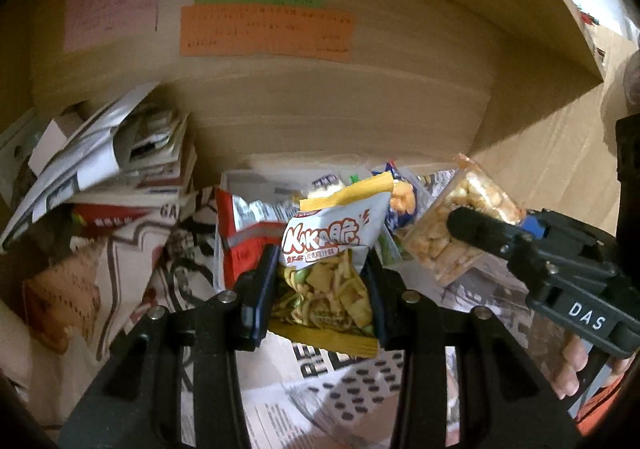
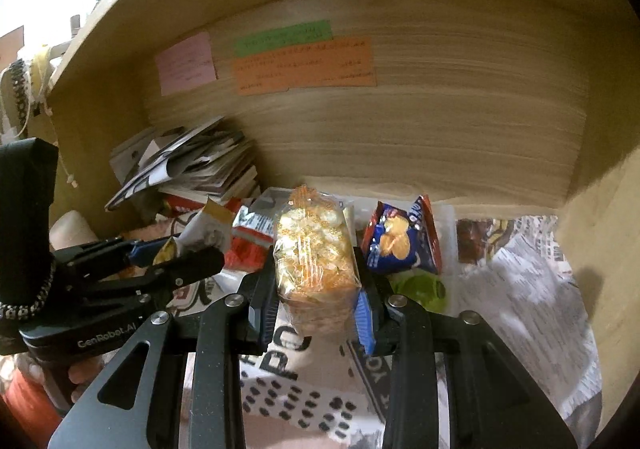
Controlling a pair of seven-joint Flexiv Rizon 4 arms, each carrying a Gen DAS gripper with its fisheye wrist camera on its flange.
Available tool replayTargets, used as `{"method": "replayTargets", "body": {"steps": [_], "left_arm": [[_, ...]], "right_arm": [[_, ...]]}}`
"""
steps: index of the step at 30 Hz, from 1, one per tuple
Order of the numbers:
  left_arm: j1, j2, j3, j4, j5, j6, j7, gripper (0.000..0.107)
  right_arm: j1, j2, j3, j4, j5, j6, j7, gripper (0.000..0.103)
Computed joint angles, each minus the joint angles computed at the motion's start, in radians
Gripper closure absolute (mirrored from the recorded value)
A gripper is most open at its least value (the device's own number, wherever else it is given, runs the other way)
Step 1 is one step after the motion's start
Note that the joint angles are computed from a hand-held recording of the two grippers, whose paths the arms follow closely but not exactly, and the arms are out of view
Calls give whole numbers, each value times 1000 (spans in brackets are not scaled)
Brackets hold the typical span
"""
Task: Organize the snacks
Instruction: 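Carry the yellow chip bag and peanut bag into the clear box and release both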
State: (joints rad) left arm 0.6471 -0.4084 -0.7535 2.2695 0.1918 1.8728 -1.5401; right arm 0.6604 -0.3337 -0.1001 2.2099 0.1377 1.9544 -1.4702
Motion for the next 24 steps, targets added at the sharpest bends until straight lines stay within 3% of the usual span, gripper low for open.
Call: {"method": "replayTargets", "body": {"steps": [5, 11, 15, 22, 24], "left_arm": [[-96, -27, 93, -68, -37, -30, 35, 67], [-168, -69, 156, -132, -102, -64, 82, 67], [-213, -100, 186, -170, -142, -75, 114, 67], [-314, -131, 269, -213, -164, -45, 131, 64], [-315, -139, 263, -221, -165, -62, 139, 52]], "right_arm": [[-47, -48, 20, -64, -40, -39, 40, 74], [-65, -99, -4, -127, -96, -80, 103, 74], [-117, -127, 27, -161, -139, -96, 154, 73], [-40, -147, -70, -167, -157, -85, 163, 73], [-3, -148, -110, -162, -142, -80, 156, 71]]}}
